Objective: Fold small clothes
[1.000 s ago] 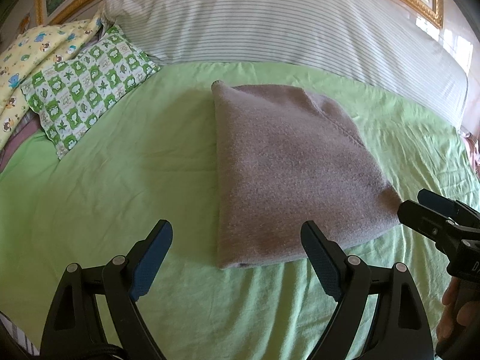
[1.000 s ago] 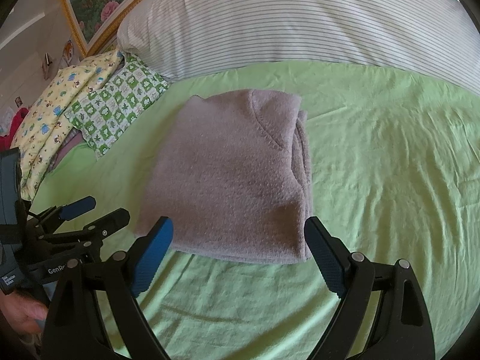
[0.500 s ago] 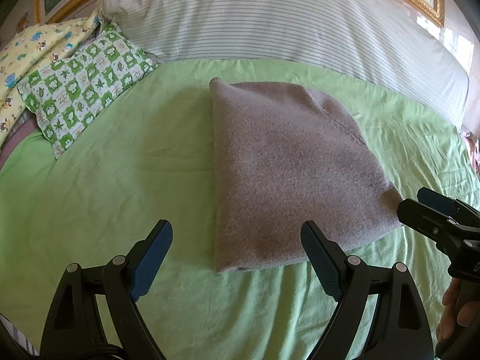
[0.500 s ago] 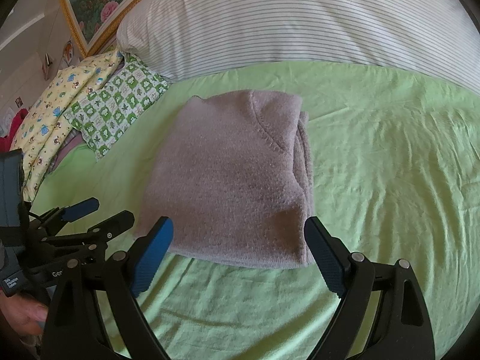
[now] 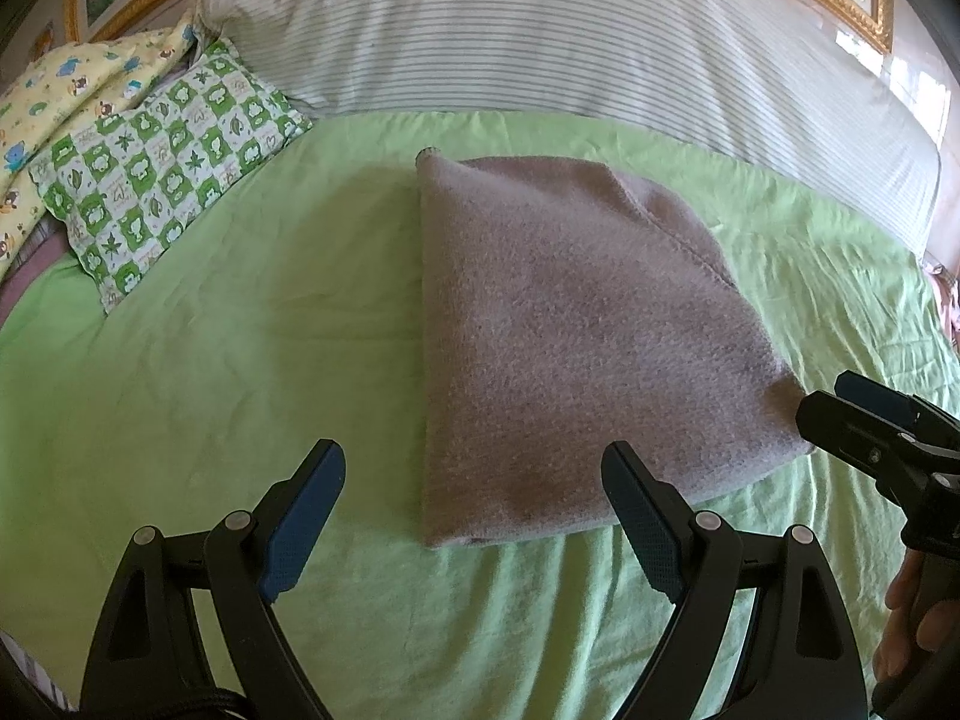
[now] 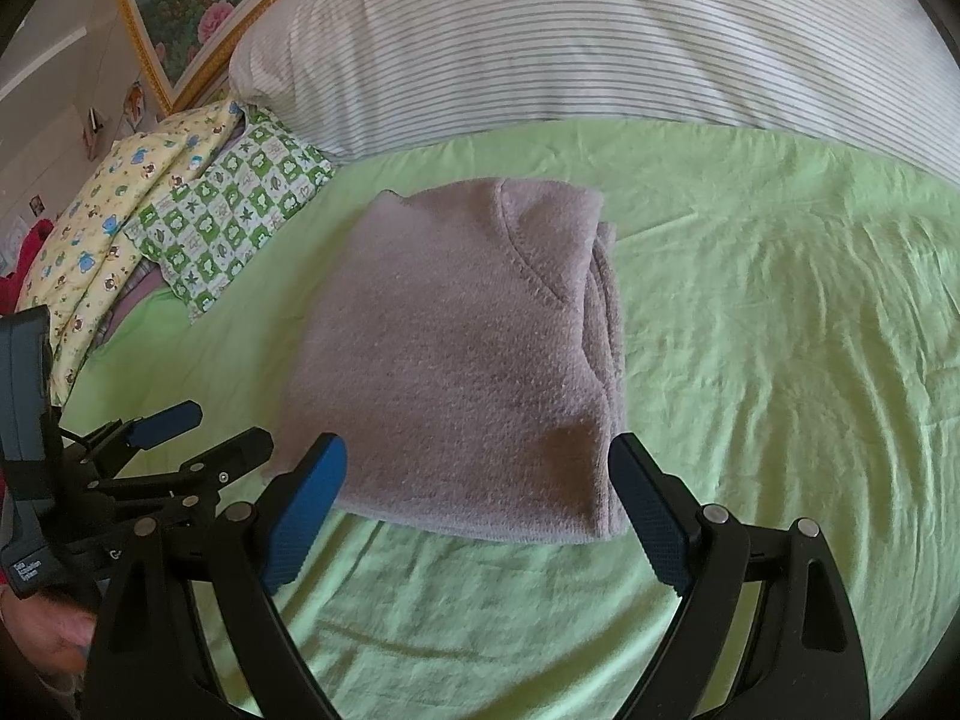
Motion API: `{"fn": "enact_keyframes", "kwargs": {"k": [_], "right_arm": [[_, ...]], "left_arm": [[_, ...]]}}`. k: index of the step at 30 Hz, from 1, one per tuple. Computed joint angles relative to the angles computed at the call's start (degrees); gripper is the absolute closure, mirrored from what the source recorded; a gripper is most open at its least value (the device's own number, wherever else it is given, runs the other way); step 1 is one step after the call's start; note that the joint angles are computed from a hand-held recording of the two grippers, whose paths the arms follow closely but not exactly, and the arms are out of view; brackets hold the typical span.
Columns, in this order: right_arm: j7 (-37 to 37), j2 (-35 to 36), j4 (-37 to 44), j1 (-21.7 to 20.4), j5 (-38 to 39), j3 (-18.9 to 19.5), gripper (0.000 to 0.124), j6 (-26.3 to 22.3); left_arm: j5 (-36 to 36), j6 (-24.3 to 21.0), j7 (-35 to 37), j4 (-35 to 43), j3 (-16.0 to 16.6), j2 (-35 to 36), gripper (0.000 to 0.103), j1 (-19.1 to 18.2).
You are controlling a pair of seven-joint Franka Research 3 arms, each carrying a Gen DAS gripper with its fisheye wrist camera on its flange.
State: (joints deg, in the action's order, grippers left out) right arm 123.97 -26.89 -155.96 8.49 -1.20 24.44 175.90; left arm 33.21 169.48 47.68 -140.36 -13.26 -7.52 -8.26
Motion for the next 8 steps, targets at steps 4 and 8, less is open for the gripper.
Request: {"fn": "enact_keyframes", "kwargs": {"k": [4, 8], "right_arm": [[-0.4, 0.8, 0.2, -0.1, -0.1, -0.3, 0.035, 0.5], [-0.3, 0.8, 0.3, -0.4, -0.1, 0.0, 0.035, 0.5]], "left_arm": [[0.4, -0.1, -0.3, 0.1, -0.1, 0.1, 0.015, 0.0], [0.4, -0.7, -0.9, 0.2, -0.2, 0.0, 0.015, 0.1]]}}
